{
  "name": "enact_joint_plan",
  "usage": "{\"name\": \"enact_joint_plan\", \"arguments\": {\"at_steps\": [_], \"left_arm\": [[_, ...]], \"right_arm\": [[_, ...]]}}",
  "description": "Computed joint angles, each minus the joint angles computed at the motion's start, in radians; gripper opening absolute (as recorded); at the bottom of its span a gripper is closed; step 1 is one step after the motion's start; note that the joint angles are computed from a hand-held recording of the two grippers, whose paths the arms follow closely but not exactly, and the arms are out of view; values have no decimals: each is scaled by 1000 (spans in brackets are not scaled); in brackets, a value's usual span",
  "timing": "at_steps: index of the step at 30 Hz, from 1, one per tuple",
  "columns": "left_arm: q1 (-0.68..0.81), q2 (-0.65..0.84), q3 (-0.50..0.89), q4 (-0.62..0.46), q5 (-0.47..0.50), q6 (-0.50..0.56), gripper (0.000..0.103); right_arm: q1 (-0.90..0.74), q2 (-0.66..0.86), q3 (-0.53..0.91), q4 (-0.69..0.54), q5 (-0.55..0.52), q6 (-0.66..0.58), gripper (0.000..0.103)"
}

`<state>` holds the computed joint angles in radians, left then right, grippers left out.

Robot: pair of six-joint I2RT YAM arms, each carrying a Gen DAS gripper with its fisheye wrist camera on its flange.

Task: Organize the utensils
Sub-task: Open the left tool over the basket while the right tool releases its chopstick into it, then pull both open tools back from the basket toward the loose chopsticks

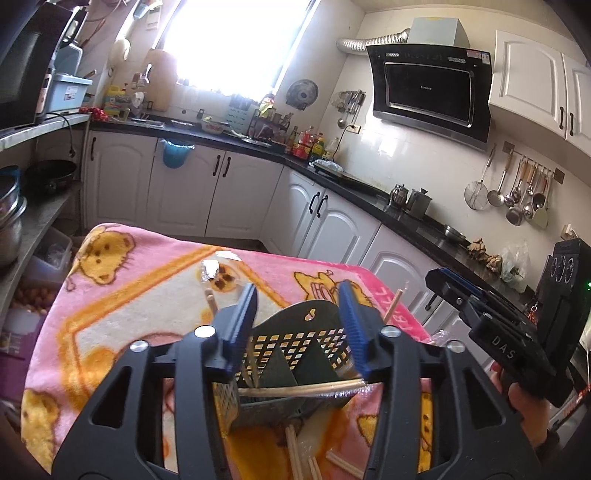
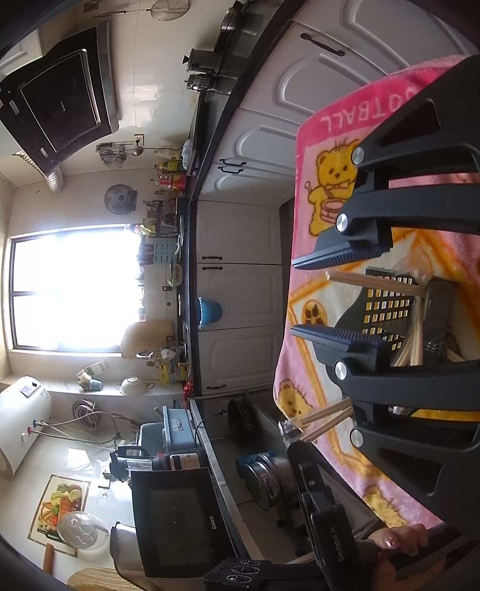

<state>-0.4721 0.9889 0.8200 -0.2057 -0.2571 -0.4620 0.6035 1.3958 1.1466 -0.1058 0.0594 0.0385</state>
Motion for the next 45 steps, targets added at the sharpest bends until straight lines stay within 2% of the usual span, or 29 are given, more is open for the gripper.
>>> {"name": "enact_joint_plan", "arguments": {"at_steps": [4, 10, 12, 16, 18, 27, 45], "left_arm": [[-32, -33, -8, -19, -43, 3, 60], [-98, -58, -11, -50, -124, 14, 76], [-114, -69, -16, -61, -143, 12, 81], [-145, -91, -34, -81, -176, -4, 89], [-157, -99, -43, -90, -186, -15, 92], [-229, -149, -97, -138, -255, -80, 92], [-349, -234, -211, -249, -333, -231, 92]], "right_arm": [[-8, -33, -21, -8, -2, 9, 35], [-24, -88, -56, -24, -16, 18, 43], [-25, -109, -68, -31, -18, 21, 49], [-28, -151, -97, -44, -23, 32, 52], [-29, -175, -117, -51, -28, 40, 58], [-7, -293, -221, -80, -27, 60, 65], [133, -420, -388, -156, 9, 106, 67]]}}
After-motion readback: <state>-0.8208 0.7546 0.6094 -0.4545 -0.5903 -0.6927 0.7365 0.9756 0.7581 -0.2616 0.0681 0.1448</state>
